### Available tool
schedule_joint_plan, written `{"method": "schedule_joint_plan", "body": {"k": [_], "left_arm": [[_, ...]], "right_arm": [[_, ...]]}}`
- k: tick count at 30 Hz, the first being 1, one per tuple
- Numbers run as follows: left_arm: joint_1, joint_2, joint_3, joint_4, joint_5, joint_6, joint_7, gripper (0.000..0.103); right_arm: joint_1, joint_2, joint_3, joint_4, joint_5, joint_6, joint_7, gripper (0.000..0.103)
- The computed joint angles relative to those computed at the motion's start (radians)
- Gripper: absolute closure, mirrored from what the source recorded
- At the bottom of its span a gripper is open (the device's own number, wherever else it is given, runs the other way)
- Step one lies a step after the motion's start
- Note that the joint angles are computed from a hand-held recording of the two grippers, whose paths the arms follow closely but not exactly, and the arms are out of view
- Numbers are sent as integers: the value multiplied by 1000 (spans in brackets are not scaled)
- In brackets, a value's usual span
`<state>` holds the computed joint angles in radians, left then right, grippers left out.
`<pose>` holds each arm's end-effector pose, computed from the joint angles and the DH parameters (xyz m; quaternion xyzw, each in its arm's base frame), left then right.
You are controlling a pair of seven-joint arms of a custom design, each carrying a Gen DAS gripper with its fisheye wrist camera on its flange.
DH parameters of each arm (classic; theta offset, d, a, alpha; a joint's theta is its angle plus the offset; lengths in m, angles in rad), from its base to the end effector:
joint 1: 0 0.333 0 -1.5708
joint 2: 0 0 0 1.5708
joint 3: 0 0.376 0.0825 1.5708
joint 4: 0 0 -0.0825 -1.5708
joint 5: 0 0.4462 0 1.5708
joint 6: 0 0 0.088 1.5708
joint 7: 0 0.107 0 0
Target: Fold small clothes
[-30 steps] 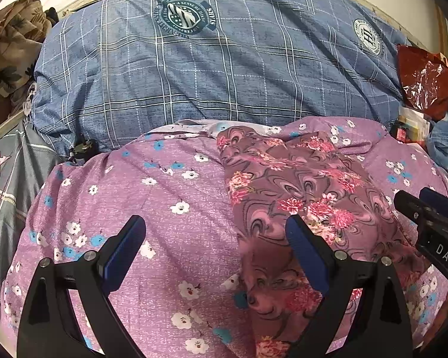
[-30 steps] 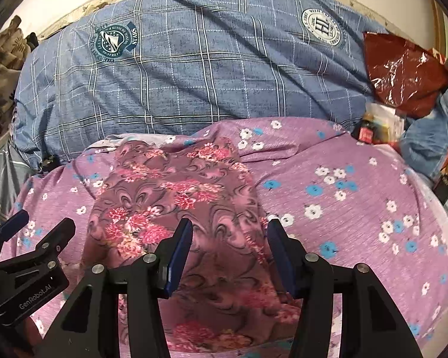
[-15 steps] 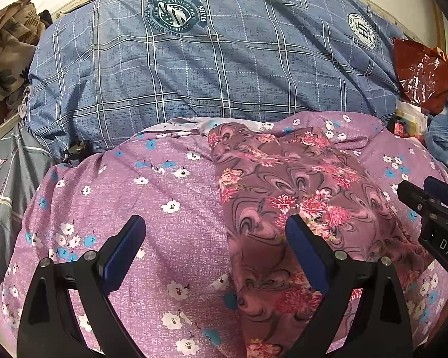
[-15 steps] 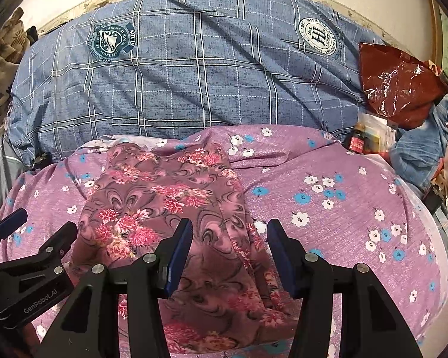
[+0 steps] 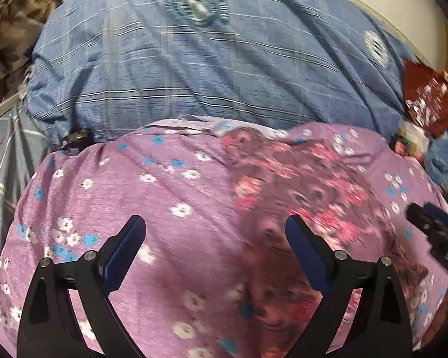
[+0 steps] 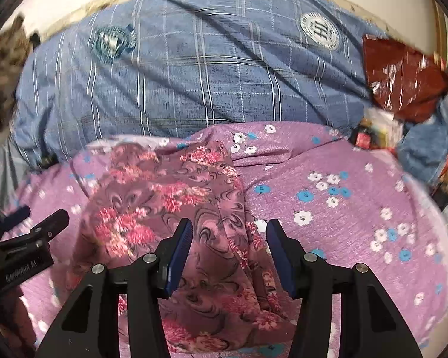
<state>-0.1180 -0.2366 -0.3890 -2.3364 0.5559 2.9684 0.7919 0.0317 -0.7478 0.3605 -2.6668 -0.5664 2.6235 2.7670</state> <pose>0.4626 -0.3131 0.5396 -0.5472 0.7166 -0.3541 0.2482 0.3580 0.1784 0.5399 -0.4980 0.7519 -0.3291 0.2800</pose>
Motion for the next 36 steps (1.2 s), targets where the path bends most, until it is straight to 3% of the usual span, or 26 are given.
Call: {"method": "schedule_joint_plan", "body": {"k": [1,2,3,4,7,10,13,16,20,25,29,33,34,36], "left_arm": [[0,8,10,5,-10,2,3,7],[-20,22,35,9,-45,8,37,7],[-51,42,67,18,-96,6,92,7],[-74,61,89,30,-145,-12,138,7],[-200,111,188,48,-455,-29,405,7],[-241,145,200,76,-650,-78,603,6],[-220,146,176,81,-694,-85,629,7],[-196,129,157,73,-676,-71,589,7],[-228,114,171,58,-770,-30,671,7],[-250,130,170,75,-837,-55,757,7],[-262,146,167,97,-911,-117,842,7],[-282,152,185,119,-1174,-178,1051,7],[-280,153,186,123,-1223,-189,1085,7],[-268,154,174,123,-1238,-184,1095,7]], "right_arm": [[2,0,-24,-13,8,41,6,51],[7,7,-59,-26,28,89,3,62],[17,19,-93,-34,58,127,-12,86],[38,41,-136,-37,102,159,-38,94],[145,141,-281,-29,249,236,-153,97],[234,226,-368,3,370,208,-262,97],[194,217,-322,6,394,199,-271,94],[113,190,-233,3,373,196,-259,90],[22,155,-139,14,308,153,-232,70],[16,133,-144,2,303,164,-235,53],[105,157,-230,2,383,144,-324,50],[166,152,-304,-26,508,172,-397,48],[155,147,-296,-31,520,173,-395,48],[80,135,-226,-31,488,150,-346,46]]}}
